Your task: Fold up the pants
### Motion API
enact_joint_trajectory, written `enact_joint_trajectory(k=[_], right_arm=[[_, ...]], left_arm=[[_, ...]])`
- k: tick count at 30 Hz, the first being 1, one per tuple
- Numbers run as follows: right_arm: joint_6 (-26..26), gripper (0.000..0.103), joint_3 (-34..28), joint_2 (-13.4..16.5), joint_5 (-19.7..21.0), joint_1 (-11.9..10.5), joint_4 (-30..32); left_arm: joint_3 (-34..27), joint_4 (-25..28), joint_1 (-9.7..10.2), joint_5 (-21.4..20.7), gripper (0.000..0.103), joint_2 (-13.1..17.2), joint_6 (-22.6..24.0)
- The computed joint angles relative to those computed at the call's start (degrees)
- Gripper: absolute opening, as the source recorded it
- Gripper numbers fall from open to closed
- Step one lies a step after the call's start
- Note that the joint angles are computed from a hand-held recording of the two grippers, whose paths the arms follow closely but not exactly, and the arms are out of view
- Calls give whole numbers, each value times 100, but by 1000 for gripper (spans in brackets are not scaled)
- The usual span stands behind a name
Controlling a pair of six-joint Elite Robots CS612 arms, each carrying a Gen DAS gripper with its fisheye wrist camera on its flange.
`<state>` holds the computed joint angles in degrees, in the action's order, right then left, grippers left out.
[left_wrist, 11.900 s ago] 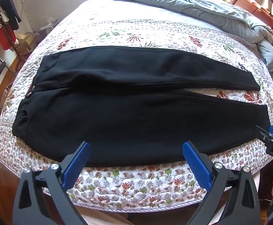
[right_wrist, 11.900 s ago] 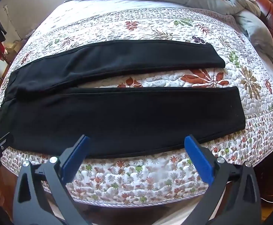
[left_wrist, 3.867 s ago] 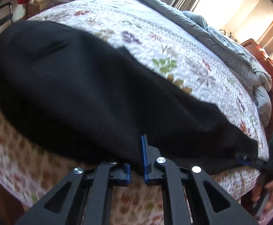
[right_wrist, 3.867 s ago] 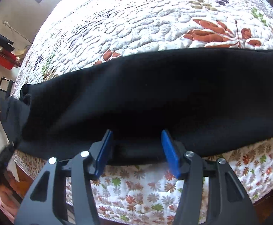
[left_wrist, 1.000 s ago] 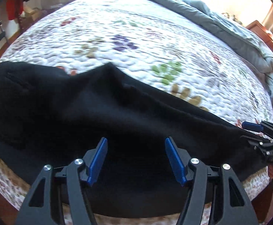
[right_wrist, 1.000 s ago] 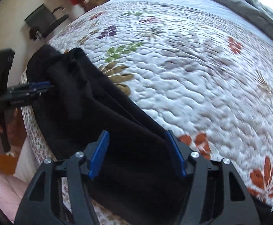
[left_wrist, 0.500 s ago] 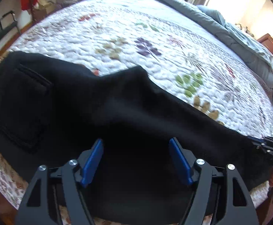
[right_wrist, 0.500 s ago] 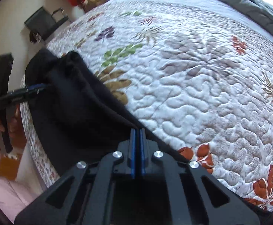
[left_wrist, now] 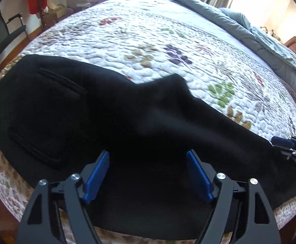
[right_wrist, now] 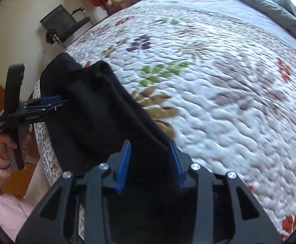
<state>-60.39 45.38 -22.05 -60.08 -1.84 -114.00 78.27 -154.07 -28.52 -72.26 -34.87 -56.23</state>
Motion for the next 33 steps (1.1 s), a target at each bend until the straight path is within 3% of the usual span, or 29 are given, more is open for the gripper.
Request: enact_joint_trajectory(k=[3, 8, 9, 11, 12, 13, 17, 22, 24, 26, 33], right_arm=[[-81, 45, -136, 96, -140, 160, 12], [-421, 43, -653, 343, -232, 365, 660], [-513, 39, -676, 360, -321, 402, 701], [-505, 17, -593, 355, -627, 480, 387], [-482, 14, -638, 380, -726, 499, 364], [-430, 3, -759, 426, -615, 485, 523], [7, 3, -943, 498, -211, 403, 569], [399, 6, -1094, 653, -405, 441, 563], [533, 15, -1006, 589, -274, 399, 506], [561, 22, -577, 361, -234, 329, 29], [943, 22, 681, -340, -112, -174, -895]], left_arm=[[132, -44, 35, 78, 78, -60, -101], [226, -136, 52, 88, 78, -94, -58], [220, -118, 48, 106, 78, -91, -47], [202, -86, 38, 142, 79, -76, 16], [213, -97, 28, 168, 79, -77, 25], [223, -120, 26, 178, 79, -80, 29], [273, -240, 23, 211, 80, -79, -53], [183, -102, -25, 342, 87, -1, 172], [176, 14, -39, 318, 87, -40, 149], [285, -190, -42, 219, 87, -103, 34], [404, -313, -119, 178, 87, -123, -38]])
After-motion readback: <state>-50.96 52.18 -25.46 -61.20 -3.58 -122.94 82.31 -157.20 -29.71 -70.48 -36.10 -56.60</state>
